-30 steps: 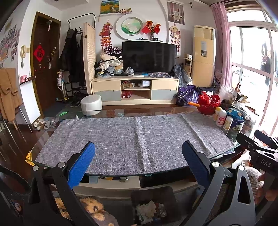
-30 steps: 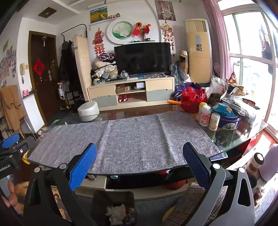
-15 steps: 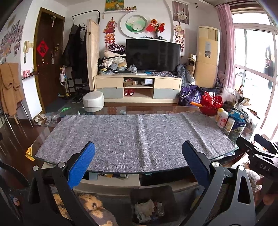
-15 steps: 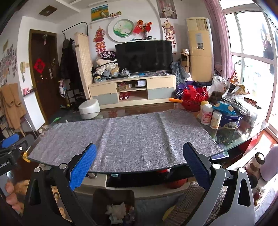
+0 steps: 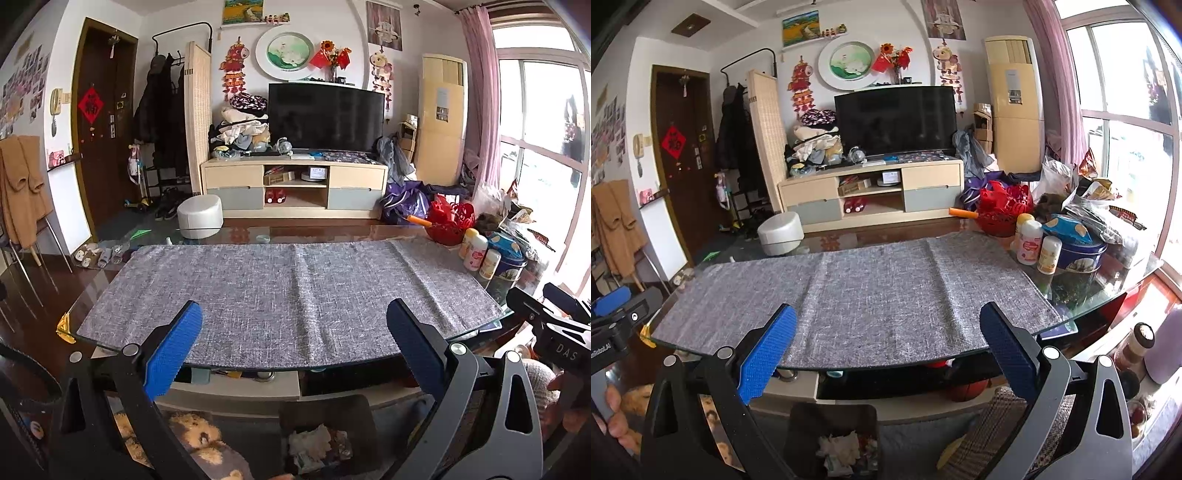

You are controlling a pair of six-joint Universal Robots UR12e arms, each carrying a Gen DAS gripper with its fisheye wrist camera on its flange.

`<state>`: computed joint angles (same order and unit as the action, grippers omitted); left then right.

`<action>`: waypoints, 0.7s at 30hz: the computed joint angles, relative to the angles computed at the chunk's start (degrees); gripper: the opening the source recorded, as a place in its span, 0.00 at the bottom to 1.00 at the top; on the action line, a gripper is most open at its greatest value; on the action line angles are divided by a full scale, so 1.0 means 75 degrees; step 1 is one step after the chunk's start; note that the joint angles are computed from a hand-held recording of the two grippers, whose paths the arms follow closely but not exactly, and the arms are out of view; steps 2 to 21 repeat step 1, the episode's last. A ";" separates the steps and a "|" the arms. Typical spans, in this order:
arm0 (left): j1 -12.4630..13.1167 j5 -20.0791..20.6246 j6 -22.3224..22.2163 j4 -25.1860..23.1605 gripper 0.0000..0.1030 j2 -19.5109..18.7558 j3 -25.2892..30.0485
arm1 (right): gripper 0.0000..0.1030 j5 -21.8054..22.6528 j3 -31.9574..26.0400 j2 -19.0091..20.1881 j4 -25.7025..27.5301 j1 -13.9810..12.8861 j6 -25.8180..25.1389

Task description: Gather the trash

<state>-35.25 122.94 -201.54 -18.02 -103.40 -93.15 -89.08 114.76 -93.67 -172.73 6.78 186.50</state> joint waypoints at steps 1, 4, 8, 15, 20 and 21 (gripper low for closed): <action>0.0006 -0.0024 -0.0029 -0.0017 0.92 0.0013 -0.0009 | 0.97 0.0006 -0.0003 0.0000 0.0000 0.0003 0.0003; 0.0006 -0.0024 -0.0029 -0.0017 0.92 0.0013 -0.0009 | 0.97 0.0006 -0.0003 0.0000 0.0000 0.0003 0.0003; 0.0006 -0.0024 -0.0029 -0.0017 0.92 0.0013 -0.0009 | 0.97 0.0006 -0.0003 0.0000 0.0000 0.0003 0.0003; 0.0006 -0.0024 -0.0029 -0.0017 0.92 0.0013 -0.0009 | 0.97 0.0006 -0.0003 0.0000 0.0000 0.0003 0.0003; 0.0006 -0.0024 -0.0029 -0.0017 0.92 0.0013 -0.0009 | 0.97 0.0006 -0.0003 0.0000 0.0000 0.0003 0.0003; 0.0006 -0.0024 -0.0029 -0.0017 0.92 0.0013 -0.0009 | 0.97 0.0006 -0.0003 0.0000 0.0000 0.0003 0.0003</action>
